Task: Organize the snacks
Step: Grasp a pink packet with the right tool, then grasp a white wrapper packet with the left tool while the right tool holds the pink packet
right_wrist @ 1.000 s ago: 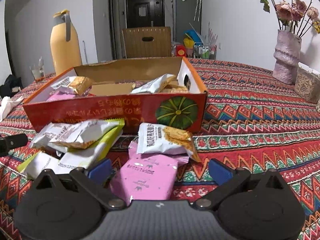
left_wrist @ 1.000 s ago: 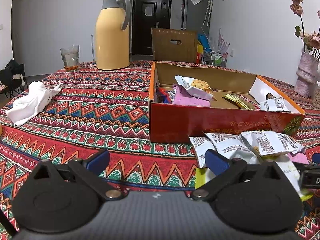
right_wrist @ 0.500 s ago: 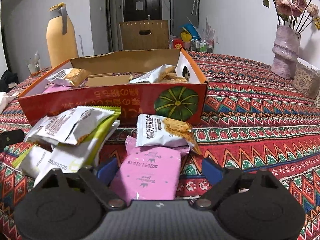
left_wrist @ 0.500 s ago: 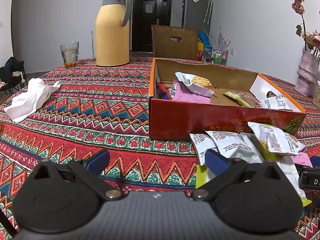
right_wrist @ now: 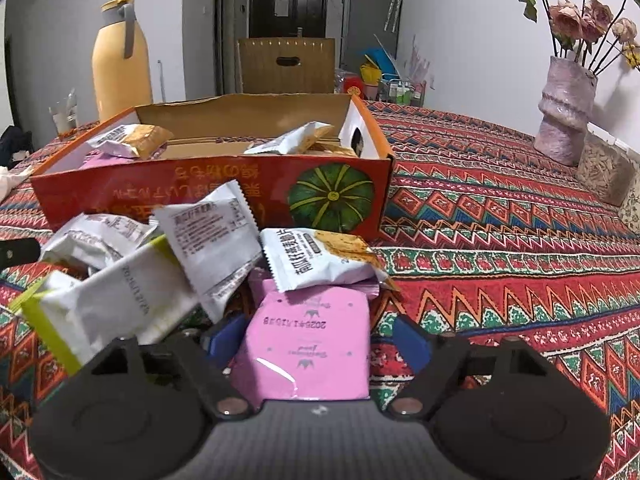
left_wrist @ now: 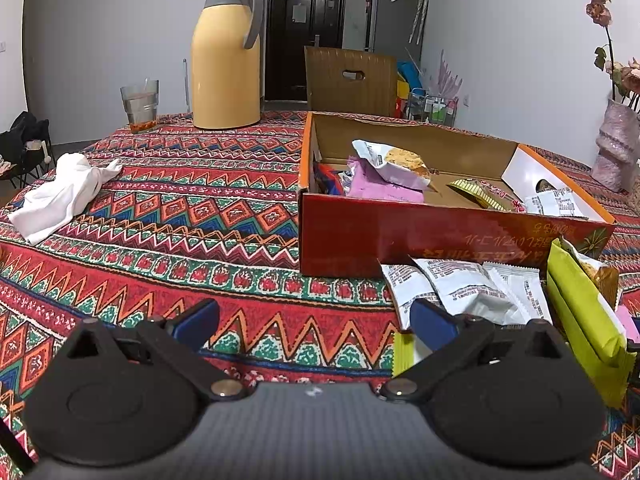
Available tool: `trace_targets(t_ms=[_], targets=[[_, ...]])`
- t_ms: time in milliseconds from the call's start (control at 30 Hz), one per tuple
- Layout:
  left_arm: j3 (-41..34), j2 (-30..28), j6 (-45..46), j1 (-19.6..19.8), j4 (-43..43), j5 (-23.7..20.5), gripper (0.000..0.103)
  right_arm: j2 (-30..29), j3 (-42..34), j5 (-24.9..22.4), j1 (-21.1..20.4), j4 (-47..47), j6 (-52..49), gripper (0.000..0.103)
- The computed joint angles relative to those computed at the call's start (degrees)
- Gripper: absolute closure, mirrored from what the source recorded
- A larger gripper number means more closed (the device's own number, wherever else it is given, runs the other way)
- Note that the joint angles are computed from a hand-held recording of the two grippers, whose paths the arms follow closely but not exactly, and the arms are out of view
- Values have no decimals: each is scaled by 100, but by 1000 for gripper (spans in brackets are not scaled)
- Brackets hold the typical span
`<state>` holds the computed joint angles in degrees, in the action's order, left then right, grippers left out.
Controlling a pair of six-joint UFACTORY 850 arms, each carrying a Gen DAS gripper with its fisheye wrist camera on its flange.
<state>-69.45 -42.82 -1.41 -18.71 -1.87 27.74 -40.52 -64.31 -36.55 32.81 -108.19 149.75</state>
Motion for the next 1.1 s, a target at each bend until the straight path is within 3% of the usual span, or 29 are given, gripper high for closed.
trace_targets(t_ms=[67,167,333,767,1100], targets=[[-7,-5,23,-3,-25,-5,0,39,55,37,19,-208,181,39],[-11,-9,18,-4,-20,-8,0,54,71,-3,73,-169,79,42],[-15,-13,79,-12,-100,-31,0,190,249,-40,116,-302,355,42],[72,162,211,-47,-163,-75,0,699,852,-886,211,-566,992,42],[-37,292,935,-411,-489,-103,0,827,1147,-1276,122,-1102,1767,42]])
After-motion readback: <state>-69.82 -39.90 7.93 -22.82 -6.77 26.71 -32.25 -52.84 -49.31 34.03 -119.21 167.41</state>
